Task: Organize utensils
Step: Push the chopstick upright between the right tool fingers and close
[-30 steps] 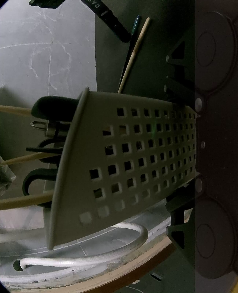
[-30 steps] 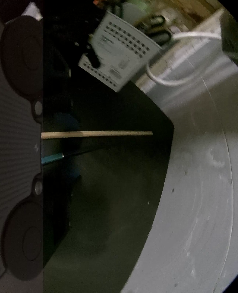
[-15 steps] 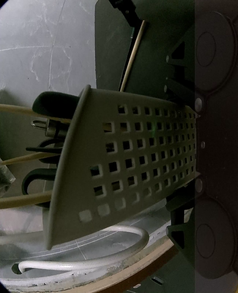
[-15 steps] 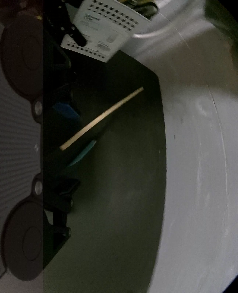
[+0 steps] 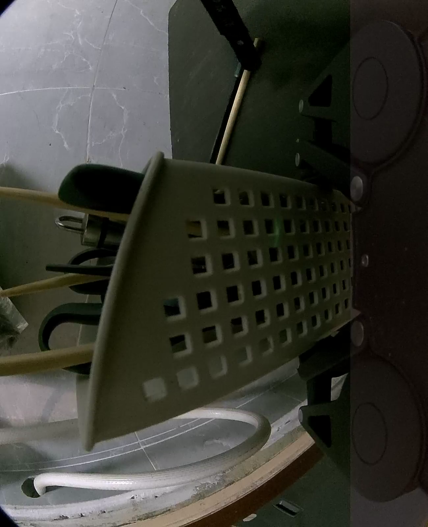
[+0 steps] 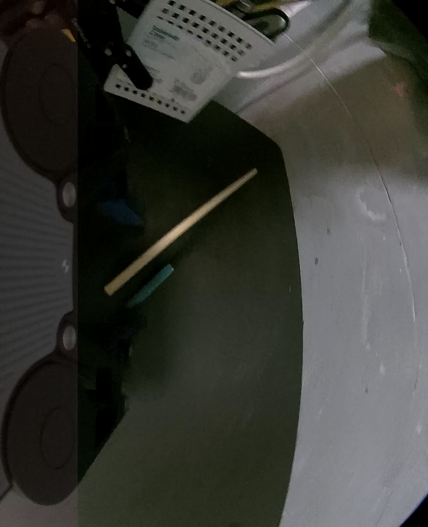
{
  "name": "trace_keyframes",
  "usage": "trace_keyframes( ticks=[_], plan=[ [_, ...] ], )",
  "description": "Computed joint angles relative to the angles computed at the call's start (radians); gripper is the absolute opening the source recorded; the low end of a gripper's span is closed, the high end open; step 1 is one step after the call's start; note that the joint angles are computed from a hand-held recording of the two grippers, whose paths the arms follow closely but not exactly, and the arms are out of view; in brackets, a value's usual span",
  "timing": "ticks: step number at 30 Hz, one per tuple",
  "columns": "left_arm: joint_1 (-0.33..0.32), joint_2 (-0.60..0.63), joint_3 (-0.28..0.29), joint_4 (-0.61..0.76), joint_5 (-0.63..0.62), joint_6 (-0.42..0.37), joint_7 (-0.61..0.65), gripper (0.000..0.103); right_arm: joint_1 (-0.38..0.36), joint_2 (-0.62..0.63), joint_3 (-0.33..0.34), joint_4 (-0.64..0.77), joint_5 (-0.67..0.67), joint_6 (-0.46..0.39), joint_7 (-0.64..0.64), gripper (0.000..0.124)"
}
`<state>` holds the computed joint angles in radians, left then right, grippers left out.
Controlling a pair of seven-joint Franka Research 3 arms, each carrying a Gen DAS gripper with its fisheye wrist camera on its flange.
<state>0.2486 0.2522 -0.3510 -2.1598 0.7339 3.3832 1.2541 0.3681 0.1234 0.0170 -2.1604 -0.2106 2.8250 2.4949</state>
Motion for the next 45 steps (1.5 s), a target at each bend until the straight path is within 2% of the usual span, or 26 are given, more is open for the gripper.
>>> trace_keyframes(
  ticks=[5,7,8,9,12,16,20,23,25,26,28,34,37,39,40,41,43,45],
  plan=[
    [-0.011,-0.003,0.011,-0.005,-0.006,0.005,-0.003,0.078,-0.017,0.004,0.014,0.032,0.034,-0.054,-0.13,0.051],
    [-0.023,-0.005,0.024,-0.008,-0.01,0.01,-0.002,0.078,-0.053,0.015,0.042,0.06,0.15,-0.07,-0.318,0.06],
    [-0.035,-0.006,0.035,-0.01,-0.015,0.012,0.0,0.078,-0.075,0.032,0.06,0.093,0.231,-0.099,-0.443,0.061],
    [-0.041,-0.007,0.041,-0.01,-0.017,0.013,0.0,0.078,-0.078,0.048,0.059,0.12,0.253,-0.115,-0.501,0.061],
    [-0.042,-0.007,0.043,-0.01,-0.014,0.013,-0.004,0.078,-0.084,0.109,0.053,0.22,0.293,-0.19,-0.642,0.056],
    [-0.059,-0.01,0.059,-0.012,-0.024,0.013,-0.004,0.077,-0.09,0.177,0.046,0.336,0.356,-0.304,-0.737,0.05],
    [-0.079,-0.013,0.078,-0.017,-0.038,0.017,0.003,0.077,-0.085,0.216,0.045,0.398,0.396,-0.348,-0.789,0.05],
    [-0.073,-0.012,0.073,-0.016,-0.033,0.017,0.0,0.077,-0.063,0.236,0.029,0.432,0.361,-0.37,-0.797,0.051],
    [-0.068,-0.011,0.068,-0.015,-0.03,0.017,-0.003,0.077,-0.047,0.259,0.018,0.464,0.331,-0.384,-0.787,0.043],
    [-0.069,-0.011,0.07,-0.016,-0.03,0.018,-0.003,0.077,-0.036,0.267,0.009,0.476,0.307,-0.391,-0.778,0.031],
    [-0.082,-0.012,0.083,-0.019,-0.039,0.022,0.001,0.077,-0.03,0.276,0.004,0.495,0.285,-0.407,-0.772,0.015],
    [-0.07,-0.008,0.075,-0.017,-0.027,0.027,-0.012,0.077,-0.032,0.291,0.011,0.533,0.281,-0.451,-0.801,0.014],
    [-0.055,-0.006,0.063,-0.014,-0.011,0.025,-0.024,0.077,-0.037,0.313,0.012,0.58,0.292,-0.504,-0.809,0.016],
    [-0.053,-0.006,0.062,-0.013,-0.007,0.024,-0.029,0.077,-0.049,0.336,0.02,0.628,0.314,-0.553,-0.83,0.022],
    [-0.057,-0.006,0.065,-0.013,-0.009,0.024,-0.029,0.077,-0.056,0.352,0.024,0.658,0.328,-0.582,-0.846,0.031],
    [-0.057,-0.006,0.065,-0.012,-0.007,0.024,-0.03,0.077,-0.061,0.365,0.025,0.685,0.337,-0.608,-0.856,0.034],
    [-0.052,-0.006,0.06,-0.012,-0.003,0.024,-0.035,0.077,-0.06,0.389,0.023,0.732,0.336,-0.653,-0.877,0.034],
    [-0.057,-0.005,0.065,-0.012,-0.006,0.026,-0.036,0.077,-0.051,0.414,0.014,0.782,0.316,-0.698,-0.885,0.027]
  ],
)
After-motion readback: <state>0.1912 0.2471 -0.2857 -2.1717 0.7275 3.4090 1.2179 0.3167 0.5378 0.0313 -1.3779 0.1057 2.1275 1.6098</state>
